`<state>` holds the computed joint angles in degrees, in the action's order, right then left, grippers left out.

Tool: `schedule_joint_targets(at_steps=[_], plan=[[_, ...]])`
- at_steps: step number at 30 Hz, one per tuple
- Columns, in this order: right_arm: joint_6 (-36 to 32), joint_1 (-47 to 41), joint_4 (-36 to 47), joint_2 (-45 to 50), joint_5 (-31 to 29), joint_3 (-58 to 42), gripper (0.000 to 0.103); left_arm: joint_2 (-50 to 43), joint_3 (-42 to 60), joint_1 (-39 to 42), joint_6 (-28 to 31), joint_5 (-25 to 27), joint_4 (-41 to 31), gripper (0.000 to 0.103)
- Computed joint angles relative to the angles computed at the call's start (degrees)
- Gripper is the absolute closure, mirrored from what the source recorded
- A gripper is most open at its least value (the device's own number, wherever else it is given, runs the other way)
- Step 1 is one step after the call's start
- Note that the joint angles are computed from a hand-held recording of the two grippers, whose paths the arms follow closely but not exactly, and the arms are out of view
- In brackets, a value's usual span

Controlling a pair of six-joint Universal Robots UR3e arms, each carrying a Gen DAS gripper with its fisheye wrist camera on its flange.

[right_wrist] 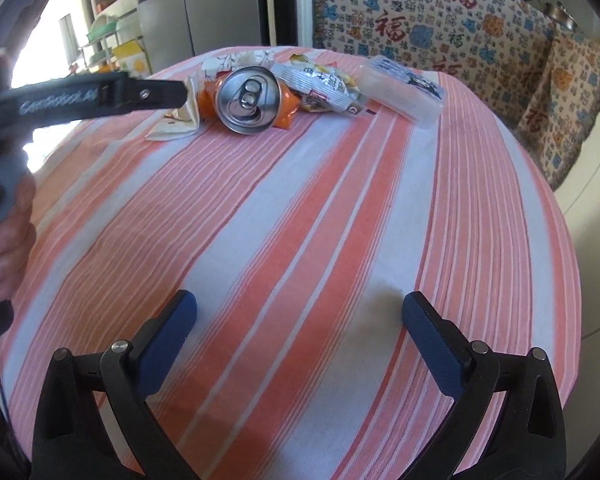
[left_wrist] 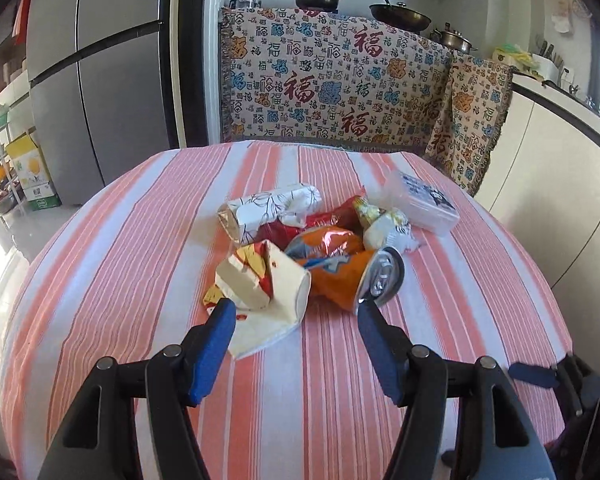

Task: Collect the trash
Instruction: 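Grasp the white-and-red paper wrapper with the left tool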

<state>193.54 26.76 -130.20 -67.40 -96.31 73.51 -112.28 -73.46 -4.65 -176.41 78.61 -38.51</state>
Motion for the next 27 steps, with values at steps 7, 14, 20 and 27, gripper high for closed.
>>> schedule_joint_targets(at_steps=[7,14,20,27], plan=[[0.1,0.0,0.2,0.2,0.0,-0.4,0.001,-7.2,8.5,0.6,-2.2,-0.8,-3.0,0.073],[0.0,0.0,0.3,0.3,0.1,-0.5,0.001,1.3,-0.8,4.4,5.4,-5.3,-4.1,0.095],[0.0,0.0,0.4,0.3,0.0,-0.6,0.001,14.2,-11.5,10.6,19.6,-11.9,-13.9,0.095],[0.0,0.0,0.5,0.3,0.0,-0.6,0.001,18.4,-21.0,10.6,22.1,-11.4,-8.2,0.07]])
